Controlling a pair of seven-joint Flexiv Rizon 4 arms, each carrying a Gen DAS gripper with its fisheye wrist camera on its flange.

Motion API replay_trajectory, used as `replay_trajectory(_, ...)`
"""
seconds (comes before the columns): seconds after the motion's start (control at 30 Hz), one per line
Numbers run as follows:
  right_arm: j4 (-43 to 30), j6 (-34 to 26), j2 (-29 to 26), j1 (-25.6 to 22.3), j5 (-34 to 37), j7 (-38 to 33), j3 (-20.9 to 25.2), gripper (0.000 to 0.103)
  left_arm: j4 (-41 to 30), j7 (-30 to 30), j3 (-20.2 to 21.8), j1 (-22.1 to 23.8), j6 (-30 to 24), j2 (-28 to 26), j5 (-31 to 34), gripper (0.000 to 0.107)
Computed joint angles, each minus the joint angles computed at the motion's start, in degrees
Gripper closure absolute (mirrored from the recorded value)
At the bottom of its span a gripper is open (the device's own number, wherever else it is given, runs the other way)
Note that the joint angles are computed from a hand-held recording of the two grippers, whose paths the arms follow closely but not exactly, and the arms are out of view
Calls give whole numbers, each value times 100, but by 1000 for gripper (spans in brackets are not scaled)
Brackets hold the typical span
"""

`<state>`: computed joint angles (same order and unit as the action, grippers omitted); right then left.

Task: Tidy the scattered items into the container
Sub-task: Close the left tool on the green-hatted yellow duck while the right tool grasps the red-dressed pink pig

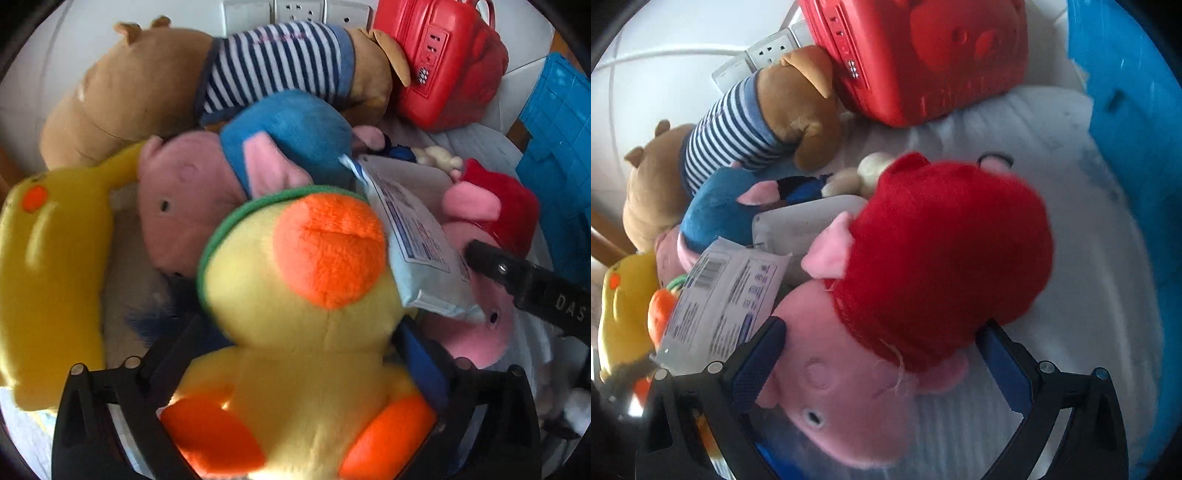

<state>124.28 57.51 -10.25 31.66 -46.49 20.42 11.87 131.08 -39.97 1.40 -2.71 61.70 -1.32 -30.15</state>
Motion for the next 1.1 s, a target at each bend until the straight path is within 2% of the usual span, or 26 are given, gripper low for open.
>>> replay_trajectory(0.1, 25, 79, -76, 3, -367, 80, -89, 0, 179, 269, -97, -123, 435, -28, -367, 4)
replay_trajectory(0.3, 170, 466, -102, -85, -734, 331, -173, 0, 326, 501, -159, -253, 786, -30, -674, 4)
replay_trajectory(0.53, 151, 578, -170, -78, -696, 308, -170, 0, 356, 599, -149, -285, 788, -22, -861, 4)
replay_trajectory(0.77, -32, 307, -276, 35, -675, -64, -168, 0, 337, 621, -135, -260, 656, -43, -939, 4)
replay_trajectory(0.9, 39, 730, -342, -33, -855, -13, -256, 1, 342, 686, -118, -234, 539, -41, -995, 4)
replay_trajectory(0.97, 10, 686, -333, -35, -678, -295, -200, 1, 331, 686, -91, -202, 399, -20, -975, 4)
replay_trajectory(1.1, 45, 464, -167, -5, -256, -900, -44, 1, 438, 753, -12, -178, 322, 164, -957, 13)
